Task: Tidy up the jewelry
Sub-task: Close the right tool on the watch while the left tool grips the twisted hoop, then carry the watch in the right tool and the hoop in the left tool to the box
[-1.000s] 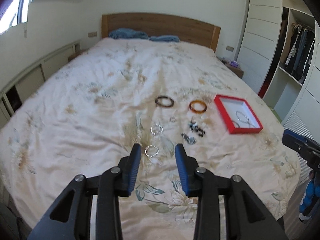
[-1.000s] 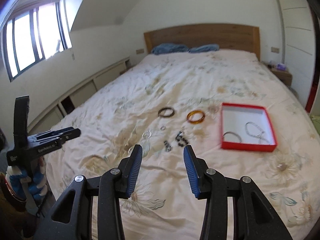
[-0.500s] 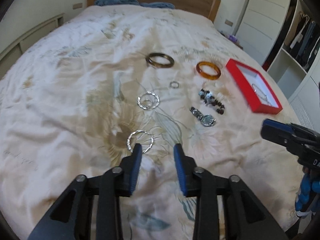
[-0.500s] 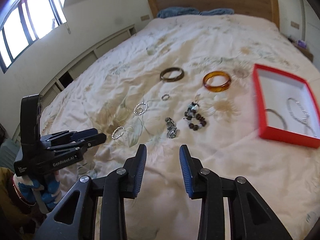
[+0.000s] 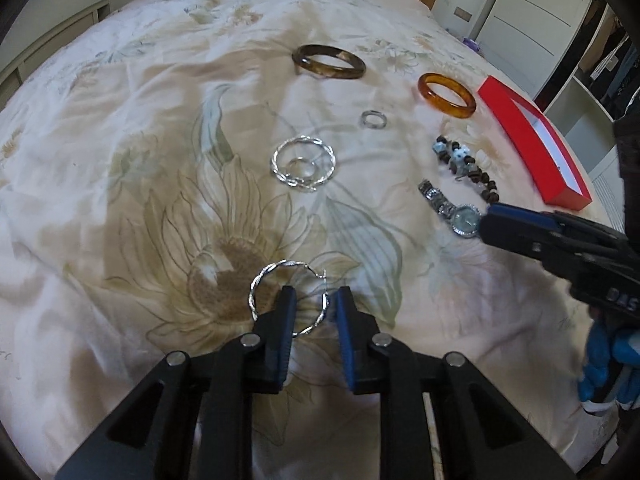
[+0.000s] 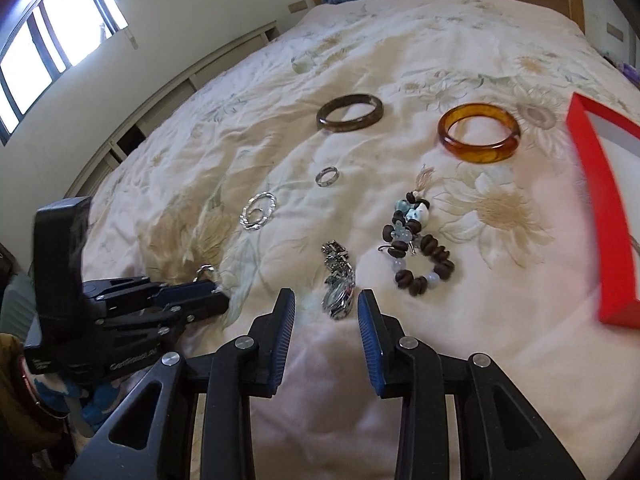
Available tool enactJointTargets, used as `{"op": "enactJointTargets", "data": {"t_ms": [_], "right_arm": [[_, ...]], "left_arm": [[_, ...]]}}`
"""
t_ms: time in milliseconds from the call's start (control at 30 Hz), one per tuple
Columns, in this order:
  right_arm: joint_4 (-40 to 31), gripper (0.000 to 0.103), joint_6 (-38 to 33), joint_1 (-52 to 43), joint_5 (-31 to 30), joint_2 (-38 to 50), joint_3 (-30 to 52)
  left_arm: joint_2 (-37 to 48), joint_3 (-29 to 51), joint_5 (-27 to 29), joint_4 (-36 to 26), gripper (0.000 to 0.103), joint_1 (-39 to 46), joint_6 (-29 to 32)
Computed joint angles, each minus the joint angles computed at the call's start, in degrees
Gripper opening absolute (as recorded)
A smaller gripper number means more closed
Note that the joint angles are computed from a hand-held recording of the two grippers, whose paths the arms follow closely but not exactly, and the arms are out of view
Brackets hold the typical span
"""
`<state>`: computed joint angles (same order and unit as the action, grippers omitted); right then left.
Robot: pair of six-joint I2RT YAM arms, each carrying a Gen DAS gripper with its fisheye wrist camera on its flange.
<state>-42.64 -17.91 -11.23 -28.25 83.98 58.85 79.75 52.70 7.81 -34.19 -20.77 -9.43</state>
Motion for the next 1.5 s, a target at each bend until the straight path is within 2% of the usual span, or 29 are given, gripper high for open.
{"op": "enactJointTargets", "data": {"t_ms": [233, 333, 433, 467, 533, 933, 1100, 1233, 1367, 1500], "right_arm": [[2.92, 0.032, 0.19, 3.53, 2.78, 4.93, 1.1], [4.57, 0.024, -0.24, 5.23, 5.55, 5.26, -0.41], [4.78, 0.023, -0.05, 5.17, 5.79, 4.44, -1.17], [4.37, 0.022, 0.0, 5.07, 5.68, 3.82, -1.29], [3.1, 0.012, 0.28, 4.35, 4.84, 2.03, -1.43], [-10.31, 0.011, -2.18, -1.4, 0.34, -13.31, -0.29], [-18.09, 0.011, -6.23, -7.46, -2.69, -19.46, 1.59], [-23.29, 0.011, -11.53, -14.75, -5.86, -21.1, 4.04], [-29.33, 0.011, -20.26, -26.15, -9.53, -18.01, 9.79], [-31.11, 0.011, -25.98, -34.33, -10.69, -10.6, 17.37]], "left_arm": [[1.34, 0.45, 1.58, 0.53, 0.01, 1.13, -0.94], [0.66, 0.34, 0.74, 0.34, 0.008, 0.58, -1.5], [-0.12, 0.34, 0.96, 0.0, 0.006, 0.75, -2.47], [-0.44, 0.5, 0.84, -0.3, 0.006, 0.66, -2.87], [-1.41, 0.83, 0.37, -1.18, 0.005, 0.43, -3.52], [-14.72, 2.72, -1.7, -10.57, 0.003, -3.1, -7.83], [-18.08, 4.97, -4.23, -13.46, 0.003, -8.5, -11.02], [-17.03, 8.5, -6.93, -14.43, 0.003, -14.7, -13.84], [-11.41, 14.54, -8.72, -13.47, 0.003, -21.47, -16.14], [-1.21, 23.94, -8.88, -11.62, 0.003, -26.46, -15.88]]}}
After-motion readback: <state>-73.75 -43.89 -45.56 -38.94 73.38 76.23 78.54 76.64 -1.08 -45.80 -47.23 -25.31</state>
